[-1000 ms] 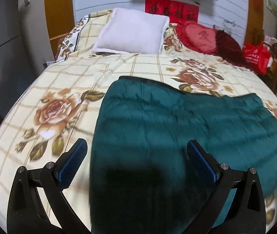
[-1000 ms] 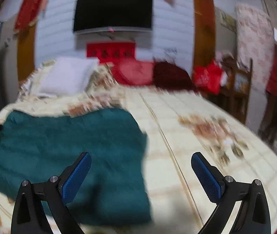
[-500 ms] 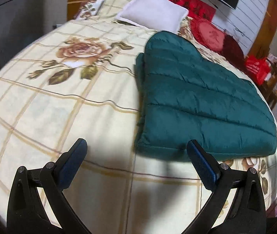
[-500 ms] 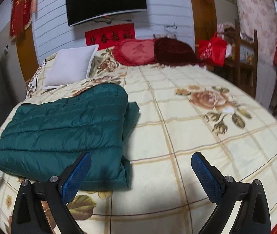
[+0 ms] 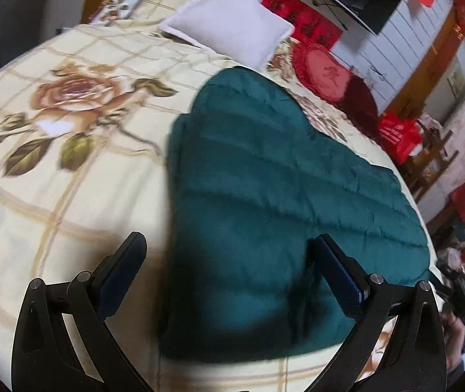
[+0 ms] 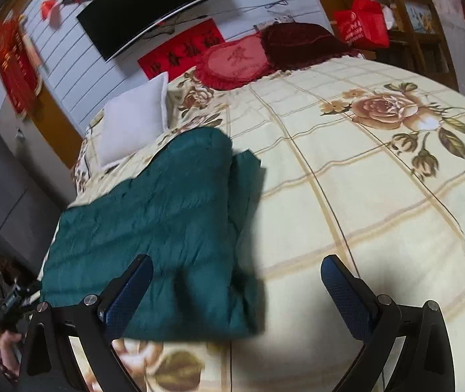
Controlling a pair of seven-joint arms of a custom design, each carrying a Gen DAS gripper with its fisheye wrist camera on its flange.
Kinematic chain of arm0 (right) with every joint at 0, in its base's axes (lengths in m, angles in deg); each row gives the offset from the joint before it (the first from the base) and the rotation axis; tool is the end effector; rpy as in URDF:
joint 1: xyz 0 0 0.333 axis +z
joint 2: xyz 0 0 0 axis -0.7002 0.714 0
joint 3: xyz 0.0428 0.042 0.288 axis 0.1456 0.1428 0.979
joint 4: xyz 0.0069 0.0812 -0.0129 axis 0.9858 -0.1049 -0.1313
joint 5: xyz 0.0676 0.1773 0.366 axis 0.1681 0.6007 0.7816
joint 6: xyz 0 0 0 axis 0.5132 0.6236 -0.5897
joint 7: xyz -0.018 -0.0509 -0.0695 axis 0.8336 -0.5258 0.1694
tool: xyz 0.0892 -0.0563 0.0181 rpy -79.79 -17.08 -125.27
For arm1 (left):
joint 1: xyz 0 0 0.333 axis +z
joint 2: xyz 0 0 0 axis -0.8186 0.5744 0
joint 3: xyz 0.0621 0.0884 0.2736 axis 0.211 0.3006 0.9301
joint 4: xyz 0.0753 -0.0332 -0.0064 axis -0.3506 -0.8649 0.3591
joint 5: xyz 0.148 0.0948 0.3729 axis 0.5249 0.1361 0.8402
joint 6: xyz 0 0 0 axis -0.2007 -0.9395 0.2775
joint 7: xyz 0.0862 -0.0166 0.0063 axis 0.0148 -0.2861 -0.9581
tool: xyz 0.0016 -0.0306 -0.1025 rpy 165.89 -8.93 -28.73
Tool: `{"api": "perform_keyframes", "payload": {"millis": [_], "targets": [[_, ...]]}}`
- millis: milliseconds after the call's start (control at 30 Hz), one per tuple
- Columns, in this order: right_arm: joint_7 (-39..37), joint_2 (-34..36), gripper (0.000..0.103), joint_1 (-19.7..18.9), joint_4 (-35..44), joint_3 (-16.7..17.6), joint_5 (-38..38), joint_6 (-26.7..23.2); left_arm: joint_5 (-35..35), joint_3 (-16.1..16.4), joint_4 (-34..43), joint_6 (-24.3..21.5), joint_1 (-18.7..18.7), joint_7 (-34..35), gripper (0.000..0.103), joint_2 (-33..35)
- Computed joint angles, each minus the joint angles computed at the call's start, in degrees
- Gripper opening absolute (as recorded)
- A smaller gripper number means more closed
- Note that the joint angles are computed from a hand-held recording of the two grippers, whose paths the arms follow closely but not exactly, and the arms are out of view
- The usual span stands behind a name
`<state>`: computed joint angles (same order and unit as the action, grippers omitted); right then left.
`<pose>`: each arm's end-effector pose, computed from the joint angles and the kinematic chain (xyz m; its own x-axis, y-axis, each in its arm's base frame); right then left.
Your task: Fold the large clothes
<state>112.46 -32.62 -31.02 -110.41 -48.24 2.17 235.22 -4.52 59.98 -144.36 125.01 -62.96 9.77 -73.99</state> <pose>0.4916 0.0285 0.4564 0.3004 -0.8251 -0.4785 -0.7692 0.0872 -0.6331 0.3297 -0.1558 0.4689 0.3562 -0.8405 0.4082 -0.5882 -0.5412 -0.6010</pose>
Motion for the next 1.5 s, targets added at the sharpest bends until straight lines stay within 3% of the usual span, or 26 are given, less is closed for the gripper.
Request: {"api": "perform_keyframes", "payload": {"millis": [67, 267, 400, 533, 733, 767, 833, 900, 1000, 1100, 1233, 1400, 1500], "targets": [[-0.3, 3.7, 0.102, 0.3, 3.6, -0.5, -0.1, -2.8, 0.0, 2.4, 1.2, 2.3, -0.5, 3.2, 0.102, 3.3], [0.0, 15.7, 0.103, -3.3, 14.9, 1.1, -0.6, -14.4, -2.0, 6.0, 4.5, 1.6, -1.1, 9.4, 0.103, 9.3], [-2.5, 19.1, 0.103, -6.0, 18.7, 3.4, 0.3, -18.1, -4.8, 7.6, 5.3, 1.2, -2.1, 12.7, 0.103, 11.6], [-3.6, 21.2, 0.103, -7.5, 21.3, 5.4, 0.5, -20.1, -5.0, 5.5, 6.9, -0.3, -0.7, 13.1, 0.103, 13.2], [-8.0, 25.8, 0.103, -9.4, 26.2, 7.1, 4.2, -28.7, -6.6, 6.5, 6.0, 3.8, -1.7, 14.7, 0.101, 13.9], [-8.0, 26.1, 0.101, -9.7, 26.6, 7.3, 4.1, -29.2, -6.3, 5.7, 5.8, 4.7, -1.0, 14.4, 0.098, 13.7], [-8.5, 26.6, 0.073, -10.5, 26.9, 7.5, 5.2, -31.3, -3.2, 1.8, 6.3, 4.4, 2.0, 13.4, 0.082, 12.6], [-9.5, 25.1, 0.063, -10.2, 25.3, 8.1, 5.5, -27.7, 1.4, -3.3, 7.6, 2.2, 5.7, 10.9, 0.077, 11.7], [-9.7, 21.6, 0.06, -8.0, 22.1, 9.1, 2.2, -19.0, 5.7, -5.6, 8.5, 0.8, 7.5, 8.0, 0.074, 11.6], [-8.9, 20.1, 0.061, -6.1, 20.2, 9.2, 0.0, -14.4, 6.0, -2.5, 7.5, 2.3, 5.5, 8.0, 0.078, 12.3], [-8.0, 20.2, 0.063, -5.5, 19.9, 8.4, 0.1, -14.5, 4.3, -0.5, 7.0, 4.4, 4.6, 6.3, 0.093, 13.9], [-7.2, 20.3, 0.069, -5.2, 19.7, 8.1, -0.1, -13.8, 2.2, 0.9, 5.9, 6.4, 3.8, 5.1, 0.101, 14.3], [-5.9, 21.4, 0.072, -5.3, 20.9, 8.2, 0.0, -14.4, 0.4, 2.2, 5.2, 8.0, 2.8, 5.4, 0.102, 14.5]]}}
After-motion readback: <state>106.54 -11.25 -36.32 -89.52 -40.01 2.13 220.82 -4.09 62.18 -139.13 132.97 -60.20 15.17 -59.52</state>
